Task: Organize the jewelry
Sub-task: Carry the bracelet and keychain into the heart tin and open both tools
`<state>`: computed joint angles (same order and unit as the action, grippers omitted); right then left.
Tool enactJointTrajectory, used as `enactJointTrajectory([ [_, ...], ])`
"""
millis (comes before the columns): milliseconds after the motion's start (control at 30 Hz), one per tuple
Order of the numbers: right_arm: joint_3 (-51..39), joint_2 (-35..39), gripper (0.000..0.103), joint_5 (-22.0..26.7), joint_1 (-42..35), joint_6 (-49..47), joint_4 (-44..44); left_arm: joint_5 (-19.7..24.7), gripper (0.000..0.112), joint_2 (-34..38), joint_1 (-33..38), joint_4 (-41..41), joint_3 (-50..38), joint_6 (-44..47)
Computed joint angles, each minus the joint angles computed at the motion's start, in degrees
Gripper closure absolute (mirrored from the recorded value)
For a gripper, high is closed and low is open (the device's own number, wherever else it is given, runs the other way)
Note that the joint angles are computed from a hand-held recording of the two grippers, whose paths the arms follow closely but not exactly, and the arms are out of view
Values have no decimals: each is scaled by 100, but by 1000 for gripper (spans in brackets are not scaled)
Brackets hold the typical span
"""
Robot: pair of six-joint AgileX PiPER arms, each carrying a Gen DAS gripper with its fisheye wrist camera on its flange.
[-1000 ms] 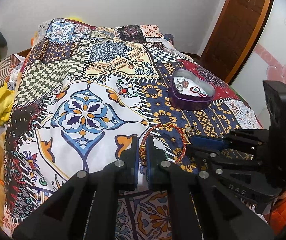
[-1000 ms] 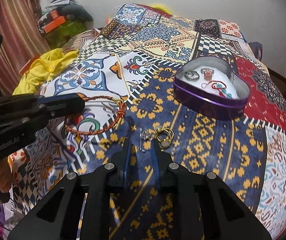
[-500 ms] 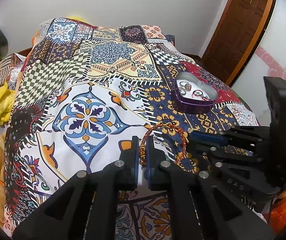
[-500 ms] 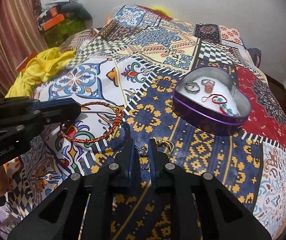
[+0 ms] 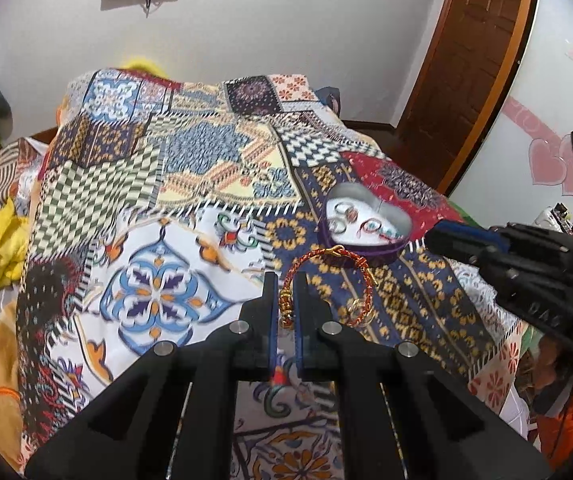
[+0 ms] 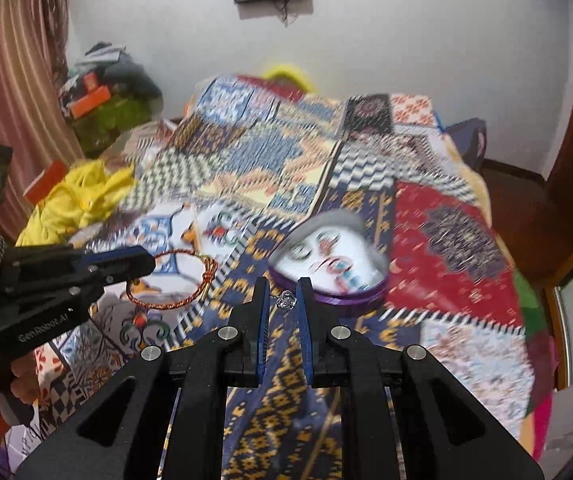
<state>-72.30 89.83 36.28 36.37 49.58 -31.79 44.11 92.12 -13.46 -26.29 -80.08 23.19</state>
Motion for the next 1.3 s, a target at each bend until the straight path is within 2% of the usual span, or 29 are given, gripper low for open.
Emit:
enactJointTrajectory([
  [267, -105, -142, 91, -11, -190, 267, -393, 31, 107, 364, -242, 170, -653, -266],
  [500, -285, -8, 91, -200, -460, 62, -280, 122, 107, 903, -469, 436, -1351, -520],
  [933, -438, 456, 91, -537, -1009, -804, 620, 500, 107, 1972, -790, 850, -2547, -804],
  [1300, -559, 782, 91, -508, -1367, -1793, 1599, 694, 107, 2483, -934, 1036, -3061, -888],
])
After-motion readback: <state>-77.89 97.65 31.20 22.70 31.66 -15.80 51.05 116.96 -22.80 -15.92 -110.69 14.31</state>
